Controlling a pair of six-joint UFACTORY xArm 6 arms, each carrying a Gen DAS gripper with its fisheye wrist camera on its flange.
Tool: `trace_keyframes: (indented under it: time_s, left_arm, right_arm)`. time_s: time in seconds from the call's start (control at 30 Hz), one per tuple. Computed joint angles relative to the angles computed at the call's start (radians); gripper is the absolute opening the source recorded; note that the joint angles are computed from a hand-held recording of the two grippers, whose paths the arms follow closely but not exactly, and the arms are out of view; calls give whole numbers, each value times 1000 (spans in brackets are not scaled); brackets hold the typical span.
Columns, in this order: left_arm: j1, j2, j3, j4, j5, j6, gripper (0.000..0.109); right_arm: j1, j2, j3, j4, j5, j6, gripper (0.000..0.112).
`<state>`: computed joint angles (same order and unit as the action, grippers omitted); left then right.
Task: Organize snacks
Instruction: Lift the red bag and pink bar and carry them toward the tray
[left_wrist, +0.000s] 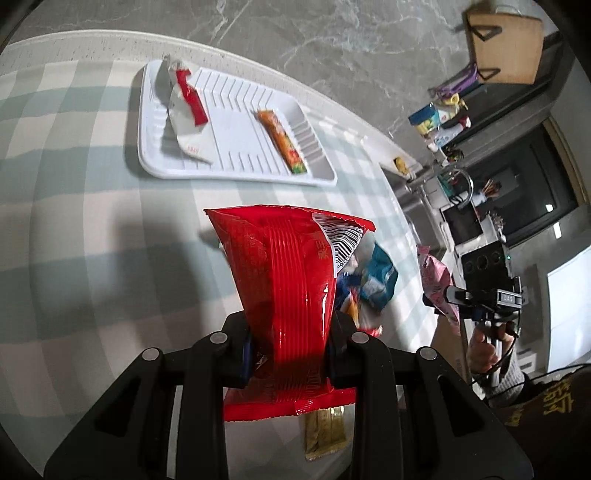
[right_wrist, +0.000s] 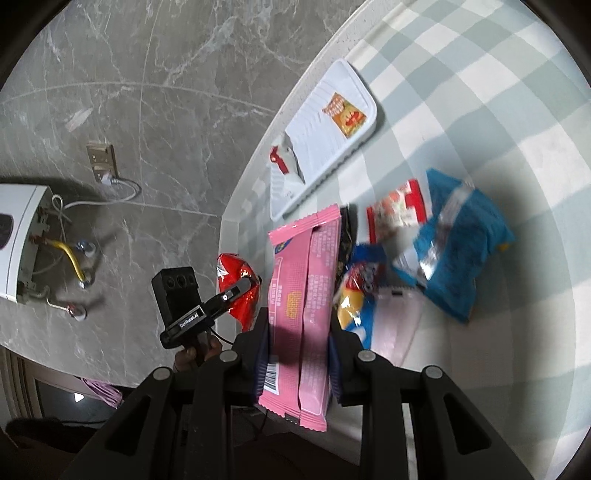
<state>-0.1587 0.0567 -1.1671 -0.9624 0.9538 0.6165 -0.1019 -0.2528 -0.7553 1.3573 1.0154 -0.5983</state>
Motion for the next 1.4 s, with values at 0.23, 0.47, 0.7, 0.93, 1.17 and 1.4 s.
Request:
trace_keyframes:
  time_s: [0.23, 0.47, 0.7, 0.93, 1.17, 1.4]
  left_arm:
    - [0, 94, -118, -19, 4, -41, 26]
    - [0, 230, -292, -8, 17, -98, 26]
    - [-9, 374, -476, 22, 28, -162, 26]
    - [-17, 512, -662, 48, 45, -235, 26]
    - [-22, 639, -842, 75, 71, -310, 26]
    - [-28, 770, -1034, 110, 104, -388, 26]
  right_arm:
    - [-2, 95, -122, 11, 1, 8, 29]
    - [0, 218, -266, 17, 2, 29, 29]
    - [9, 352, -425, -6, -1, 64, 29]
    - [18, 492, -589, -31, 11, 102, 29]
    - [26, 619, -739, -45, 22, 145, 29]
    - [38, 725, -872, -75, 27, 191, 29]
